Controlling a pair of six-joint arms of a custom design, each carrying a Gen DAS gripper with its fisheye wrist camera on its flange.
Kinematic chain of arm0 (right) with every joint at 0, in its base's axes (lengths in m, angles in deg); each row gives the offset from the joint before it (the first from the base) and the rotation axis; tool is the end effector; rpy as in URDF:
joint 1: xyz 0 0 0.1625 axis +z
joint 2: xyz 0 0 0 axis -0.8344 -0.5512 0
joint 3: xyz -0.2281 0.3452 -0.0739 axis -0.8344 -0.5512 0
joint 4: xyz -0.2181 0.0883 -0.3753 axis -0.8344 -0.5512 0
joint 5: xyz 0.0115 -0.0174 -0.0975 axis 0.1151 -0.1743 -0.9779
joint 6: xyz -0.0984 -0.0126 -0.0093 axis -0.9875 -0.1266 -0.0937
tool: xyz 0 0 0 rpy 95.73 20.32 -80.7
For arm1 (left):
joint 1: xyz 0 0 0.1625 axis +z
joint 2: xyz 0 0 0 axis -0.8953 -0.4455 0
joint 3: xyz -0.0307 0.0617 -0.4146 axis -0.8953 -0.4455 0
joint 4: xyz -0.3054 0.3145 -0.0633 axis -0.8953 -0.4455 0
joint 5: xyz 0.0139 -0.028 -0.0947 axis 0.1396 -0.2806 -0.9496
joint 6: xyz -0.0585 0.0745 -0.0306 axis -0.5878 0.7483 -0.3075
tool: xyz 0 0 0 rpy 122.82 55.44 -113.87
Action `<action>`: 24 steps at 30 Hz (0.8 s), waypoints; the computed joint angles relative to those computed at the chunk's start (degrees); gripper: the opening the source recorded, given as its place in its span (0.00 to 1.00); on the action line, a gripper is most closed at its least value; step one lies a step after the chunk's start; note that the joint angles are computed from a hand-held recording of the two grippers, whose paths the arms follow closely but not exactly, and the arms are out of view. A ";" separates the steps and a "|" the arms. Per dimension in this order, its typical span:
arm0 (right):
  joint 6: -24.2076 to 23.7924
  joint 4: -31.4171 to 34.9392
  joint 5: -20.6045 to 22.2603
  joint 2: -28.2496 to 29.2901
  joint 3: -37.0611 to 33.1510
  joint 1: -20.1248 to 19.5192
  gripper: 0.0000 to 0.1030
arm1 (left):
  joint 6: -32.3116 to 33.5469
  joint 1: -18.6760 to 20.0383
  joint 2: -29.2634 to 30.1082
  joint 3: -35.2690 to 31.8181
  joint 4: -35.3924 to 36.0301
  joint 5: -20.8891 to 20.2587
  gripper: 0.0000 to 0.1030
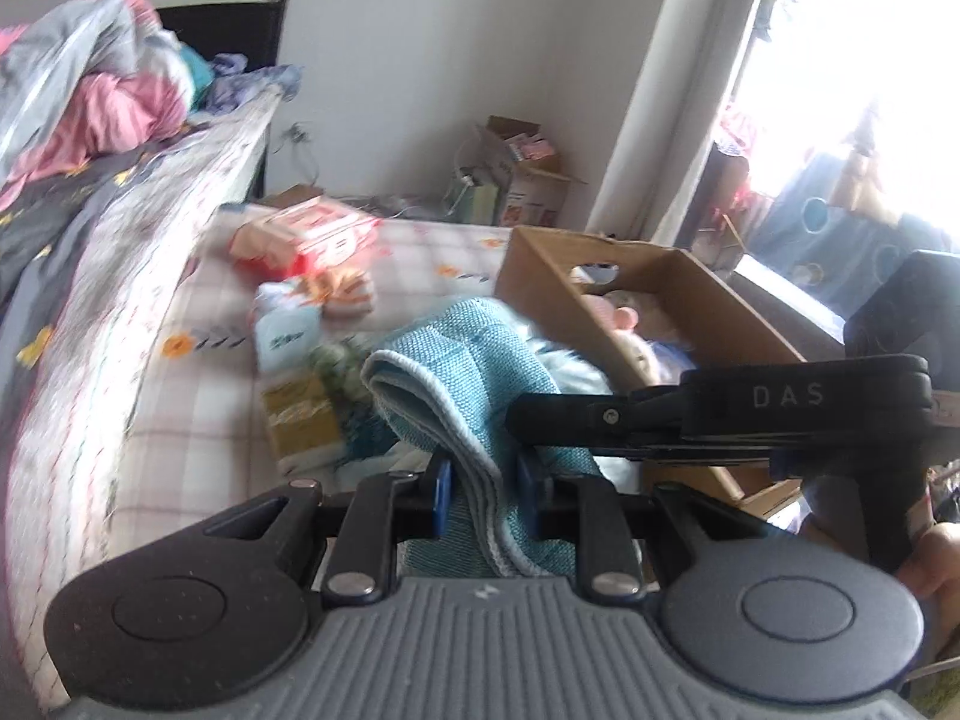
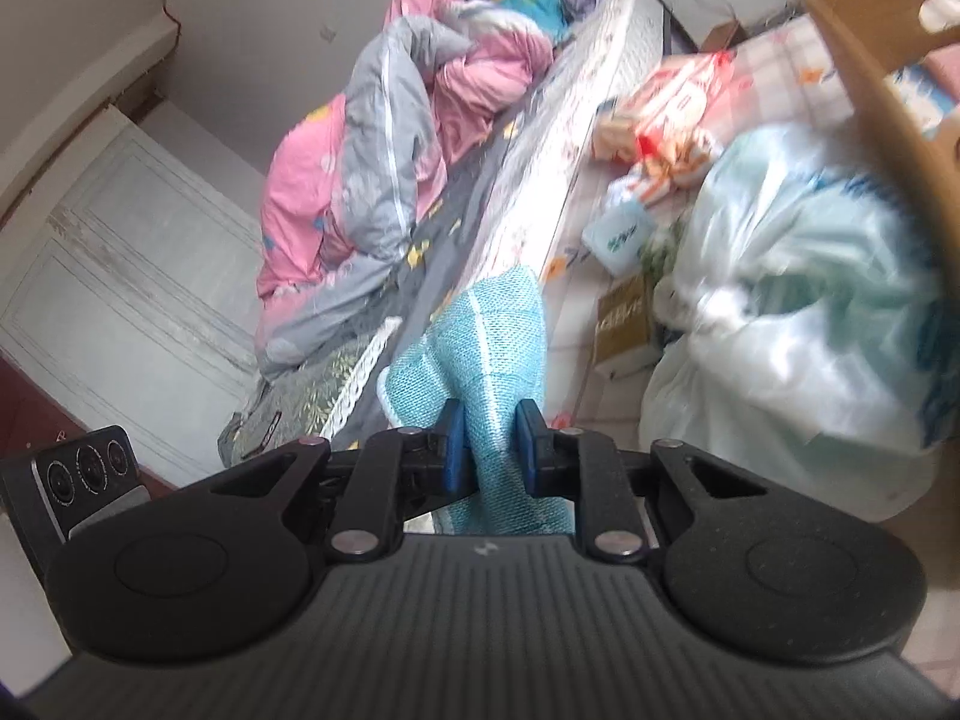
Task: Organize soft objects
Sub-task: 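Lower the teal towel into the box and open the right gripper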
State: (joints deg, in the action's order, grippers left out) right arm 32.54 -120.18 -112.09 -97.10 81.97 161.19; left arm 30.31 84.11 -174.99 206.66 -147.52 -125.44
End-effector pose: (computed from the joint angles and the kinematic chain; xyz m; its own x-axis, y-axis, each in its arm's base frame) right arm 0.2492 -0.3950 0.2421 -0.9580 -0.2755 -0.0791 -0.1894 0.8157 -0.5466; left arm -0.3019 -0.3288 0.2499 -0.7934 0.3507 -0.4974 0.5894 0.6467 -0.4842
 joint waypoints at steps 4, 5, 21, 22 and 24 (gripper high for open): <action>-3.23 3.54 -1.80 -8.74 -0.72 -3.23 0.17 | 8.67 1.82 13.38 -6.39 -11.64 -4.80 0.22; -3.91 4.64 -2.20 -10.64 -1.08 -4.39 0.17 | 10.37 2.56 16.98 -8.40 -14.01 -6.49 0.22; -14.56 15.51 -12.24 -12.19 -15.45 -24.00 0.18 | 14.46 13.97 55.86 -44.79 -5.68 -24.40 0.22; -15.82 15.10 -14.07 -11.08 -16.37 -24.09 0.19 | 14.34 14.77 57.08 -46.43 -4.43 -25.34 0.22; -19.04 12.27 -18.84 -9.11 -17.38 -23.52 0.20 | 13.39 15.82 58.93 -48.68 -2.41 -26.38 0.21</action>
